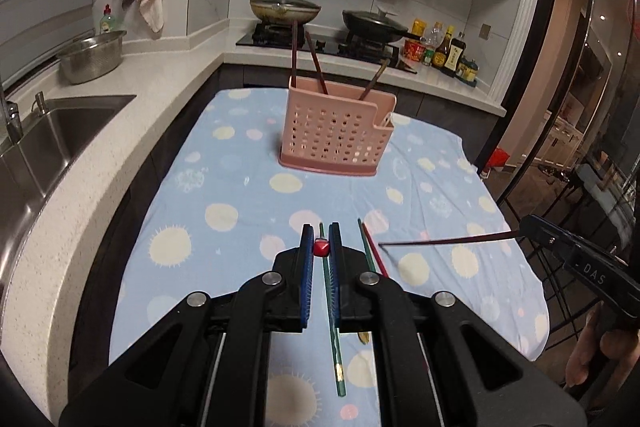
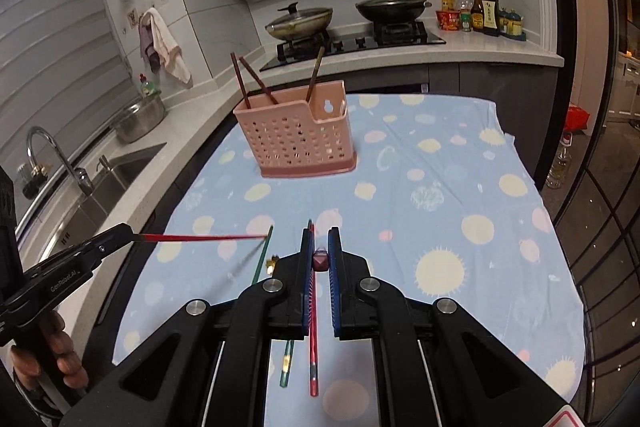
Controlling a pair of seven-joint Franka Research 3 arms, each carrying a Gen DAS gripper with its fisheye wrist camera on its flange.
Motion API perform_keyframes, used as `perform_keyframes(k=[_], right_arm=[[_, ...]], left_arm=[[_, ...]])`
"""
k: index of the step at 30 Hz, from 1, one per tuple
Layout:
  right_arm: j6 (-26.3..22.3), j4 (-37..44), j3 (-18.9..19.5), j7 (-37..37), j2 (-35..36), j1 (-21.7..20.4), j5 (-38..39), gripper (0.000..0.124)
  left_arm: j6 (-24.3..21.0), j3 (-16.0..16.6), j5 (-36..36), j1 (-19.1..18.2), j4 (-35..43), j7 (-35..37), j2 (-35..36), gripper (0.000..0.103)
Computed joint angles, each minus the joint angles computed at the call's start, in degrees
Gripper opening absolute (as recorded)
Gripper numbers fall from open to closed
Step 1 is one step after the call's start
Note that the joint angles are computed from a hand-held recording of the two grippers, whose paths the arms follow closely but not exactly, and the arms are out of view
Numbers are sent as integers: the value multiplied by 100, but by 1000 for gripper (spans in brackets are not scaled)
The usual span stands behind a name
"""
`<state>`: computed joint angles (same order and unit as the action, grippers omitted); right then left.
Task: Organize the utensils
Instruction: 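Lift both held chopsticks and lower them into the pink holder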
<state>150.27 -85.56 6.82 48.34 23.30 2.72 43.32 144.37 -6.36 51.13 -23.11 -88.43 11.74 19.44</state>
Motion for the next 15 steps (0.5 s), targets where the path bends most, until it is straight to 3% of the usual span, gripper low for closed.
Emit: perform_keyframes(k=[15], right_arm=[[-360, 2711, 209, 752, 1493, 44, -523, 7]], left_arm=[[-260, 433, -111, -116, 2342, 860, 1154, 7]])
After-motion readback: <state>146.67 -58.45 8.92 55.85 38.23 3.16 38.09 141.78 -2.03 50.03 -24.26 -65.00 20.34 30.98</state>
